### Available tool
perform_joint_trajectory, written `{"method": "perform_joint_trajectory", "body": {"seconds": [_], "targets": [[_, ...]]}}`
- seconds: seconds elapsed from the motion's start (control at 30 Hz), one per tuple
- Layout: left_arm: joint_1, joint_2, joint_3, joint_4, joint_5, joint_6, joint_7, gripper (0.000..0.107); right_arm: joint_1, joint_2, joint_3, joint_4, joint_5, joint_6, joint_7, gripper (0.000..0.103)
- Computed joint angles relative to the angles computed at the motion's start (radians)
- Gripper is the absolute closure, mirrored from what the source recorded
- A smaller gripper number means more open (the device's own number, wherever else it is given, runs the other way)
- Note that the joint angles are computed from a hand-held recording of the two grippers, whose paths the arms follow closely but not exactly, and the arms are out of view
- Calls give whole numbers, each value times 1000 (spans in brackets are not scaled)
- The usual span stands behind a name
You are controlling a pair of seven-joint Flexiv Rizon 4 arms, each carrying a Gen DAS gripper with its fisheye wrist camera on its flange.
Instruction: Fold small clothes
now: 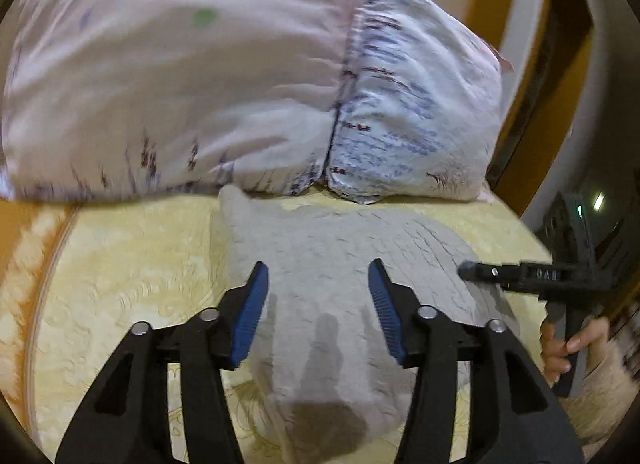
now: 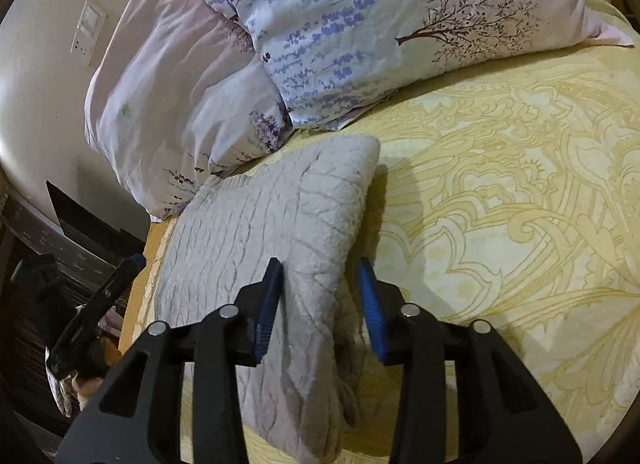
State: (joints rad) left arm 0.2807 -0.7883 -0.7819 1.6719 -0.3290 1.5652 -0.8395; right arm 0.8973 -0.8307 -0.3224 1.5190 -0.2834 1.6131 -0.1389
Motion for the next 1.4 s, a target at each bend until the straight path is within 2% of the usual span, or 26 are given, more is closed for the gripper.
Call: {"method": "perform_joint_trajectory", "body": {"seconds": [0.1, 0.17, 0.27, 0.43, 0.5, 0.53, 0.57, 0.6, 0.67, 0.7, 0.73, 0.77, 0.83, 0.9, 0.97, 1.07, 1.1, 1.13, 1.2, 1.23, 1.3, 1.33, 1.37, 1.4], "targets": [[-93, 31, 114, -24, 0, -47, -16, 51, 19, 1, -25, 5, -5, -4, 2, 69], [-155, 39, 196, -42, -12, -73, -27, 51, 33, -1, -46, 5, -11, -9, 4, 83], [-214, 41, 270, -52, -26, -73, -32, 51, 64, -4, -96, 0, -31, -54, 29, 89], [-278, 36, 346, -68, -22, -52, -35, 50, 3, -21, -33, -37, -64, -92, 66, 89], [-288, 29, 355, -73, -19, -41, -39, 49, -9, -16, -17, -42, -89, -118, 64, 84], [-284, 30, 351, -68, -19, -33, -39, 49, 0, -8, -26, -35, -108, -138, 69, 77], [-273, 35, 338, -57, -20, -27, -39, 49, 28, 5, -62, -15, -136, -152, 86, 66], [-258, 40, 321, -43, -22, -18, -38, 49, 70, 18, -117, 14, -168, -159, 112, 63], [-214, 54, 272, -6, -26, 8, -39, 49, 148, 39, -221, 72, -231, -142, 162, 62], [-195, 64, 258, 19, -23, 33, -44, 49, 205, 48, -298, 112, -280, -104, 200, 62], [-186, 69, 255, 34, -13, 56, -51, 49, 239, 48, -343, 131, -287, -78, 205, 62], [-193, 78, 274, 45, -2, 76, -64, 48, 275, 46, -391, 153, -298, -41, 209, 62], [-243, 95, 363, 56, 26, 101, -107, 47, 327, 43, -444, 177, -298, 7, 174, 63], [-280, 101, 426, 56, 46, 96, -140, 47, 320, 51, -409, 164, -303, -15, 114, 64], [-286, 97, 442, 58, 63, 92, -158, 46, 278, 63, -323, 132, -309, -89, 47, 65], [-316, 90, 482, 54, 91, 111, -184, 46, 167, 70, -127, 45, -314, -305, -46, 71], [-344, 87, 517, 45, 103, 116, -190, 46, 149, 68, -94, 25, -315, -365, -59, 71], [-356, 84, 532, 43, 114, 122, -196, 45, 143, 58, -79, 3, -322, -425, -63, 71], [-390, 70, 574, 28, 135, 146, -205, 44, 133, 56, -67, -7, -349, -446, -46, 71], [-388, 70, 573, 29, 141, 152, -210, 44, 130, 62, -61, -8, -362, -456, -35, 71], [-321, 87, 498, 59, 149, 146, -219, 43, 158, 90, -109, 41, -434, -398, 55, 66], [-272, 94, 442, 78, 153, 144, -220, 40, 183, 105, -145, 69, -477, -370, 116, 51], [-220, 99, 384, 101, 157, 151, -223, 32, 217, 121, -189, 96, -523, -374, 182, 23], [-158, 103, 316, 131, 166, 169, -228, 24, 272, 143, -254, 132, -593, -394, 264, 15]]}}
